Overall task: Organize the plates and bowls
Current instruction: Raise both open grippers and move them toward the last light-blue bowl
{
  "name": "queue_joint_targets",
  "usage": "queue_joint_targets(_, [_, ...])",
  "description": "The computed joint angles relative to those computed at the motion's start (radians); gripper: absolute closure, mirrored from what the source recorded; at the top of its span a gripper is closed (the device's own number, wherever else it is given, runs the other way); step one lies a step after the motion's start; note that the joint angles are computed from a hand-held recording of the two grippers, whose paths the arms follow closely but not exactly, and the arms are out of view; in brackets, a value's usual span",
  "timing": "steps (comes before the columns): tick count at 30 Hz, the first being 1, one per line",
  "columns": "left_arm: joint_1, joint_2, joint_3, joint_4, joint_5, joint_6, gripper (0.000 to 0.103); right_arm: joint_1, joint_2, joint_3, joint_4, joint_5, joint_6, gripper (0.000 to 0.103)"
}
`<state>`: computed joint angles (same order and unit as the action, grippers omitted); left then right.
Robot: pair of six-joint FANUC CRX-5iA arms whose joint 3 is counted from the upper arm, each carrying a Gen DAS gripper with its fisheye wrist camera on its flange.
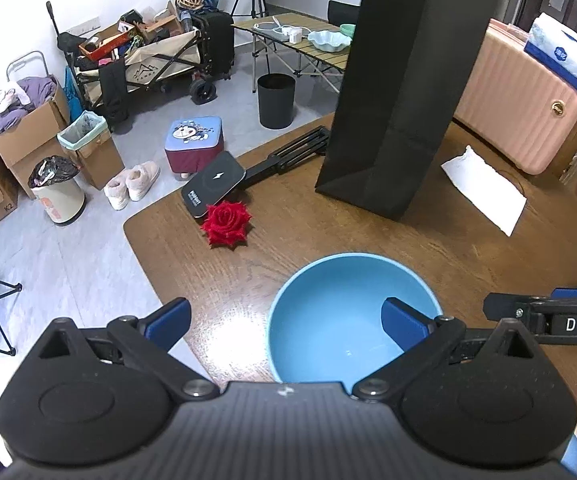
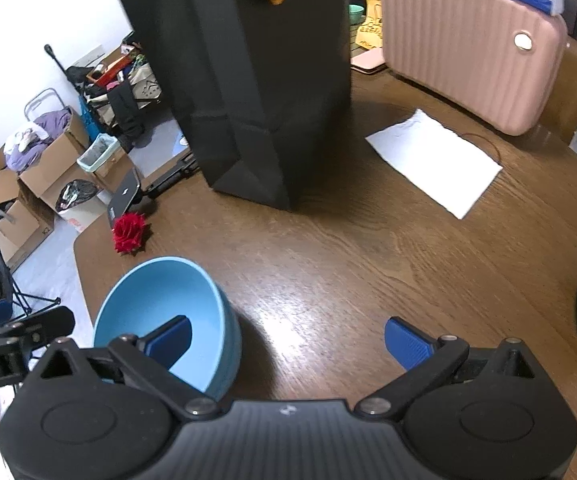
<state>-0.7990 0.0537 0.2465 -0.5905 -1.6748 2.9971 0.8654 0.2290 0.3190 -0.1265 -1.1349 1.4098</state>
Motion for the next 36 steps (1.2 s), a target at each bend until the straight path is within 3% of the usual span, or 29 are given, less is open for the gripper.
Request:
queue_joint_targets(17, [0.021, 0.113, 0.165, -0.004, 0.043, -0.165, 0.0, -0.094, -0.026, -0.019, 0.039, 0.011, -0.072, 0.0])
queue_joint_targets(36, [0.131, 0.316, 0.419, 0.094, 0.193, -0.488, 0.0, -0.212, 0.007, 0.013, 0.125, 0.036, -0.207, 0.0])
